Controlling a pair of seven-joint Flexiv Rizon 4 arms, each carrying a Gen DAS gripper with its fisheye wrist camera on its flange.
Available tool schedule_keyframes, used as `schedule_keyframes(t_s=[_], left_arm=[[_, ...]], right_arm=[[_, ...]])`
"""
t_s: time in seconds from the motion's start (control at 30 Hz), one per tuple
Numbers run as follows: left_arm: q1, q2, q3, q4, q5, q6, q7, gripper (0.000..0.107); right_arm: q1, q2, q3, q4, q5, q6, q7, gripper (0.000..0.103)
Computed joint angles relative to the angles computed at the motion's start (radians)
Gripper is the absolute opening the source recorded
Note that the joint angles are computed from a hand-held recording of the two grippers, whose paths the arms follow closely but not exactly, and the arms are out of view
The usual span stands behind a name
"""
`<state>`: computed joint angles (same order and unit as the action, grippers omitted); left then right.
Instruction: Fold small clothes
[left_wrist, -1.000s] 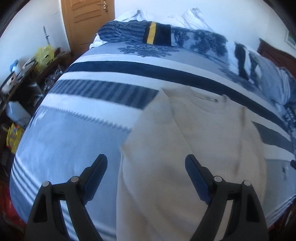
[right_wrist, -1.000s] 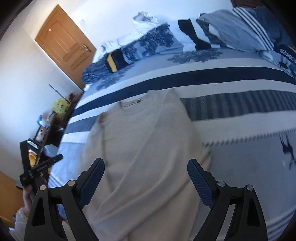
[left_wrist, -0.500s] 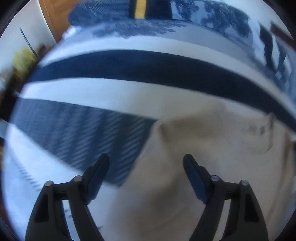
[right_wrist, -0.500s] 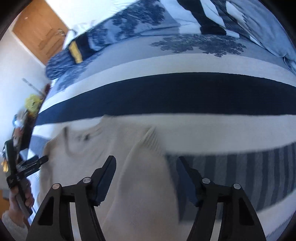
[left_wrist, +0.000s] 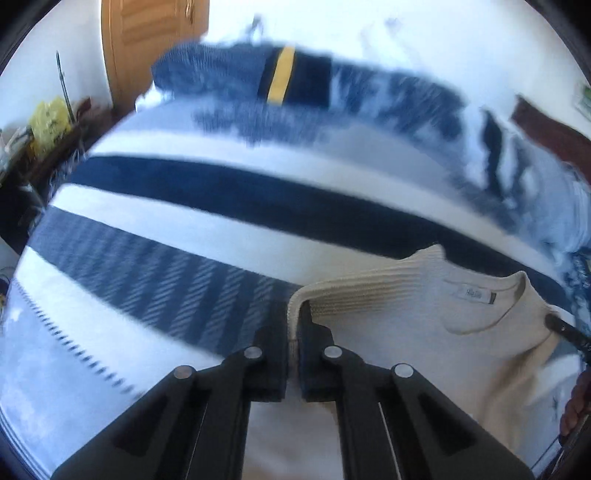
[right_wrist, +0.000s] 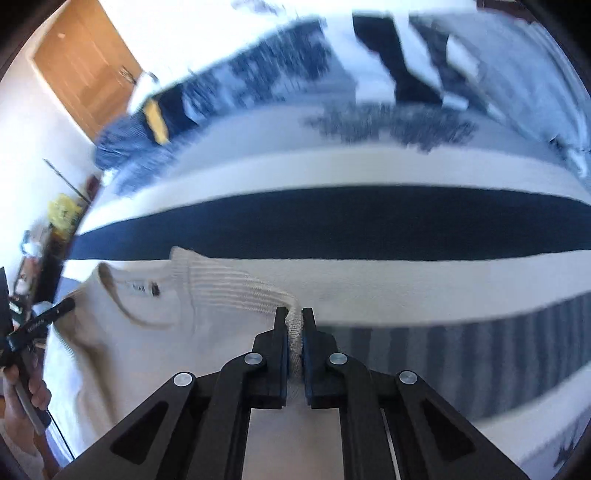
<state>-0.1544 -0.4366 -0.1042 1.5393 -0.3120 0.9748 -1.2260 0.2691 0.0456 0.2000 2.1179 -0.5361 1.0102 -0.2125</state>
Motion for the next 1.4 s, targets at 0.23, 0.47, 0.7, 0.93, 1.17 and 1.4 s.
schedule_keyframes(t_s=[0.23, 0.47, 0.7, 0.93, 1.17, 1.4], left_arm=[[-0.112, 0.458, 0.196, 0.508, -0.416, 0.046, 0.398, 0.004], [-0.019, 0.765, 0.206, 0.994, -0.398, 0.078, 0.428, 0.004], [-0.006, 0.936, 0.272, 1.111, -0.328, 0.022, 0.386, 0.029], [0.045, 1.038, 0.364, 1.127, -0.31, -0.224, 0.357, 0.052], [0.086, 0.952, 0.313, 1.077, -0.381, -0.292, 0.315, 0.058], [0.097, 0.765, 0.253, 1.003, -0.495, -0.338, 0.252, 0.057]], right_arm=[[0.084, 0.348, 0.231, 0.132, 0.003, -0.199, 0.233, 0.006], [0.219, 0.345, 0.538, 0.184, 0.002, -0.397, 0.729, 0.006], [0.313, 0.325, 0.602, 0.204, -0.006, -0.46, 1.006, 0.042], [0.37, 0.304, 0.639, 0.25, -0.19, -0.333, 1.346, 0.082], [0.395, 0.22, 0.481, 0.32, -0.368, -0.058, 1.425, 0.08], [0.326, 0.225, 0.335, 0.416, -0.578, 0.17, 1.594, 0.073]])
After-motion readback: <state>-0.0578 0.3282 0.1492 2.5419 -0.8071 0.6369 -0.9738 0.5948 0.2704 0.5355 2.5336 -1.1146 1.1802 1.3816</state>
